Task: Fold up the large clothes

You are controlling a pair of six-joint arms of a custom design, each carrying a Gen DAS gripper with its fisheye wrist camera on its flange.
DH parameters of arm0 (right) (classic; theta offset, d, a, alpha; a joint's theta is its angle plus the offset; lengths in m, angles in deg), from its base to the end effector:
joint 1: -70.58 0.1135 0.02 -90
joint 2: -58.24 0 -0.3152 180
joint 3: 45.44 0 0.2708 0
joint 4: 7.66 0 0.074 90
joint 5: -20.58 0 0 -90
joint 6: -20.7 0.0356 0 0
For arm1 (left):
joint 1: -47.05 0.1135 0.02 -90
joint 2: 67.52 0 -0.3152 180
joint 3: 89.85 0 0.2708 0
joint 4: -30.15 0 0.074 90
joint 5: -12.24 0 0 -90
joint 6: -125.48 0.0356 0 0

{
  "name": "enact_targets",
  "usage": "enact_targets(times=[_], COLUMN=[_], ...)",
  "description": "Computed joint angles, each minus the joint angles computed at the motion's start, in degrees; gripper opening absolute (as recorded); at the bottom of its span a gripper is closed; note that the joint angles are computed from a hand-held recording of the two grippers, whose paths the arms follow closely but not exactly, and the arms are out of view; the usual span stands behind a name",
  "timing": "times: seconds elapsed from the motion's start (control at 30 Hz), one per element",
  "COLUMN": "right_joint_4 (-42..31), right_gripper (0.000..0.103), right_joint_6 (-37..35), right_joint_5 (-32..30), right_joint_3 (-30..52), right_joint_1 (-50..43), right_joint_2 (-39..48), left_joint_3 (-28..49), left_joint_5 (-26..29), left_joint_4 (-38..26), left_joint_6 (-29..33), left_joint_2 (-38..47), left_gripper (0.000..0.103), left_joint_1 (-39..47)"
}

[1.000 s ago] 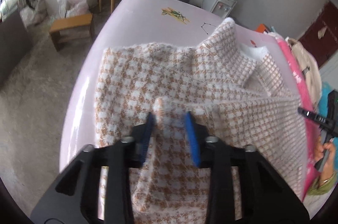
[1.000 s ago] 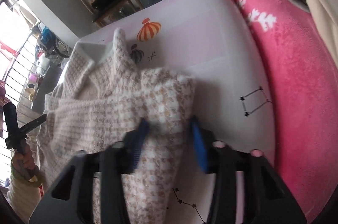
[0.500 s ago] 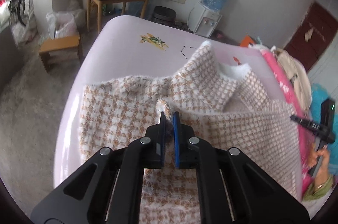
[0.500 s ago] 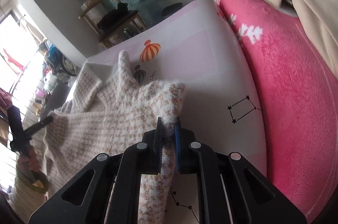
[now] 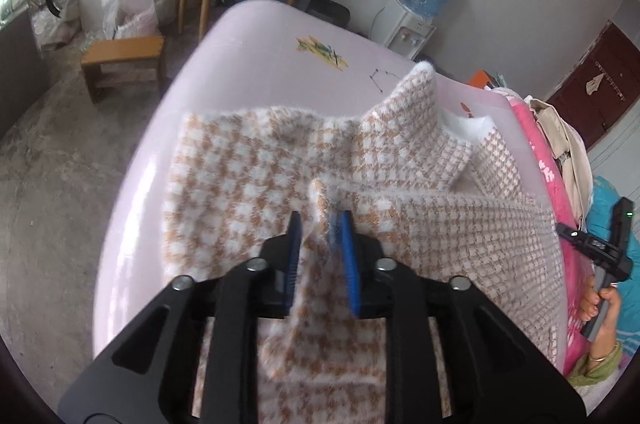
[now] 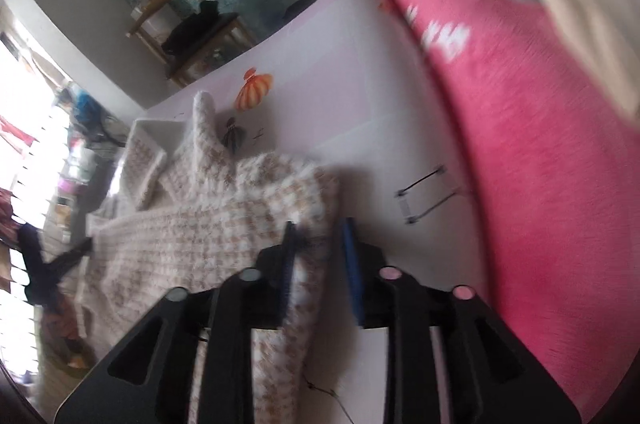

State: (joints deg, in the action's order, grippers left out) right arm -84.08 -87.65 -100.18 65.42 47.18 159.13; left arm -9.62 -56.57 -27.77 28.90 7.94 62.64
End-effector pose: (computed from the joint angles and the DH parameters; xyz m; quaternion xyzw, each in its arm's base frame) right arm 0.3634 -0.1374 0.3740 -0.0125 0.9454 0.1725 0.2764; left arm 0.2684 0.0615 0.3553 -0.1223 0.9263 -0.1495 0.3234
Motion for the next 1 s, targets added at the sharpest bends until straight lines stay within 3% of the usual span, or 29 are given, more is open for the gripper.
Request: enact_targets(times=[0.13,0.23,0.37,0.43,0.6,0.7,0.77,0.83,0.87,0.9,1.0], right_joint_4=[-2.41,-3.38,0.32,1.27,-1.76,-1.72,-1.30,1.91,3.86,5.64,2.06], right_gripper=[0.036,0.035,0.032,0.031,0.024,0.024,0.027,0.034,0.037,0.037,0.037], right_joint_6=[-10.28,-18.52,-21.72,-24.57,-23.15,-18.71,-15.56,-15.05,-14.84,-15.15,-13.70], right_joint_5=[-0.93,2.23,11.51,10.13,15.54,12.67,12.00,17.02,20.56,19.75,19.55], right_joint_3=[-3.65,-10.26,-18.31,-19.31,-12.89,-8.60,-8.49,-11.77,-13.78,-15.89,-15.33], right_joint_1=[1.43,6.03,9.78,8.42,10.03,11.90,13.73,16.27,17.44,16.67,14.76], right_joint_2=[-8.92,-15.10,-16.26,-15.97,-14.08,-12.59,-12.13,-11.57,-11.41,-12.44,-16.17], left_joint_3=[-0.41,-0.82,-4.25,-6.56,-3.51,-1.34,-0.62,-1.42,-2.77,-3.79,-3.58], left_joint_5=[0.31,2.01,-4.96,-3.23,-4.55,-4.04,-6.35,-9.77,-12.15,-11.81,-14.12], left_joint_4=[-0.50,-2.77,-4.93,-2.85,-6.16,-5.94,-6.00,-6.49,-6.33,-4.95,-7.58], left_joint_6=[2.88,4.78,3.06,3.99,7.24,7.87,5.97,4.98,4.99,5.09,5.60], left_joint_2=[-5.25,-7.02,-5.50,-7.28,-8.92,-9.08,-7.85,-6.09,-5.21,-5.67,-10.48], left_gripper=[0.024,0.024,0.024,0.025,0.024,0.028,0.035,0.043,0.043,0.044,0.043], left_joint_1=[-0.17,-2.72,-7.42,-5.87,-5.15,-6.28,-8.71,-10.89,-11.56,-11.51,-11.95])
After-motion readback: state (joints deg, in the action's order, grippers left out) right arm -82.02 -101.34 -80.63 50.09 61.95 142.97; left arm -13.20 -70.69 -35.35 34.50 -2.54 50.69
